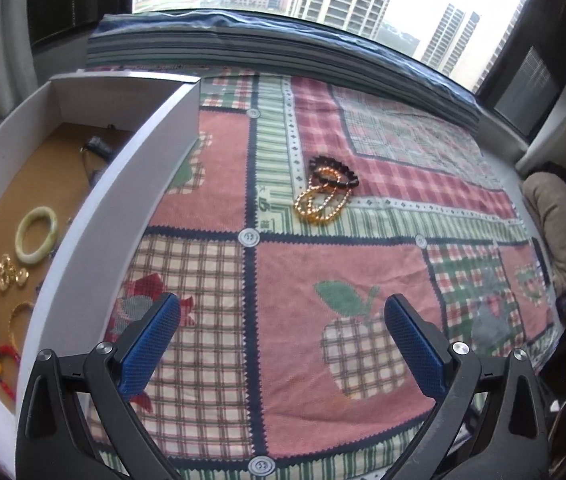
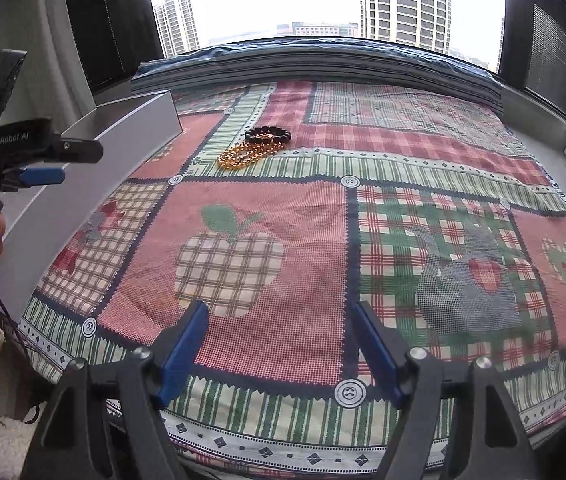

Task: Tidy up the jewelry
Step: 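Lower the left tool toward the amber bead necklace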

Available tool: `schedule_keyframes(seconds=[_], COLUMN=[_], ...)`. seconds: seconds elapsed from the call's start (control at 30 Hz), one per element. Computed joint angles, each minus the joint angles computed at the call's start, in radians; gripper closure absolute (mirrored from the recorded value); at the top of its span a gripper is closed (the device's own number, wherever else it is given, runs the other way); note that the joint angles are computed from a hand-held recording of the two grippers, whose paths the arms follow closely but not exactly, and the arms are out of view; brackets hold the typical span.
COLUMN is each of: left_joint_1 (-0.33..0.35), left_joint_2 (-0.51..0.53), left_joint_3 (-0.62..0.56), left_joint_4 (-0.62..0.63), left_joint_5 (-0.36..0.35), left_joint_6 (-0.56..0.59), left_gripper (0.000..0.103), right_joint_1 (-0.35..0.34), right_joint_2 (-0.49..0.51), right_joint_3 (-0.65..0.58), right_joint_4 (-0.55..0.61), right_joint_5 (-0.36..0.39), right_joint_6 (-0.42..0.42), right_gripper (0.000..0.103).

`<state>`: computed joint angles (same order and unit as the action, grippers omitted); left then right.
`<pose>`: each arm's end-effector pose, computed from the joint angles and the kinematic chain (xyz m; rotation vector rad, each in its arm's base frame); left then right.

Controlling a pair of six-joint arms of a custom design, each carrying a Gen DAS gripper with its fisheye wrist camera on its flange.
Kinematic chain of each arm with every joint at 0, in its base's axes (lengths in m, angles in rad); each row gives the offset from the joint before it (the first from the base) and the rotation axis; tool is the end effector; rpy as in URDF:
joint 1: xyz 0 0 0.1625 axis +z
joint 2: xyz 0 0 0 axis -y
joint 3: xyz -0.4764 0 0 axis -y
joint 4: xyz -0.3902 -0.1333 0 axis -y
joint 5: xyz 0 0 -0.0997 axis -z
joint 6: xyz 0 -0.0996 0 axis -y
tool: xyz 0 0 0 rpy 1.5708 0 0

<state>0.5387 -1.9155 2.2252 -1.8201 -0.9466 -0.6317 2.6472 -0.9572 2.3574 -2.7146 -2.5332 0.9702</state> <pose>-0.1638 -0.3210 0.4053 0.5460 2.5625 -0.5716 0.3964 -0.1551 0.0871 0.2758 -2.2816 0.8684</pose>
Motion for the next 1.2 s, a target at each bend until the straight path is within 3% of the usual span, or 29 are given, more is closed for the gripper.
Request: schedule_keyframes(seconds=[0.23, 0.43, 0.67, 0.8, 0.87, 0.9, 0.93, 1.0, 1.2], left_joint_1=[0.115, 0.162, 0.213, 0.230, 0.255, 0.258, 0.255, 0.250, 0.231], left_joint_2=[0.264, 0.486, 0.590, 0.604, 0.591, 0.586, 0.583, 0.575, 0.470], left_joint_3=[0.030, 0.069, 0.045, 0.041, 0.017, 0.013, 0.012, 0.007, 0.030], left_joint_4=[-0.331, -0.616, -0.677, -0.694, -0.662, -0.654, -0.645, -0.611, -0.516], left_joint_5=[0.003, 0.121, 0.119, 0.079, -0.005, -0.018, -0.014, -0.020, -0.069], left_joint_6=[0.330, 0.576, 0.661, 0.690, 0.670, 0.653, 0.639, 0.613, 0.526], left_gripper=[0.002, 0.006, 0.010, 0.024, 0.049, 0.070, 0.081, 0.090, 0.098], right_joint_1=[-0.003, -0.006, -0.006, -0.014, -0.012, -0.011, -0.010, -0.008, -0.002], right_joint_2=[-0.032, -0.070, -0.101, -0.102, -0.098, -0.095, -0.092, -0.090, -0.096], right_joint_3=[0.027, 0.049, 0.070, 0.079, 0.076, 0.074, 0.072, 0.069, 0.066], right_joint_4=[0.014, 0.060, 0.110, 0.098, 0.094, 0.093, 0.088, 0.084, 0.093], right_joint_5=[-0.005, -0.006, -0.004, 0.004, 0.005, 0.004, 0.003, 0.002, -0.005], right_joint_6=[0.040, 0.094, 0.158, 0.163, 0.158, 0.154, 0.148, 0.141, 0.141], right_gripper=[0.027, 0.027, 0.027, 0.027, 0.027, 0.027, 0.027, 0.027, 0.027])
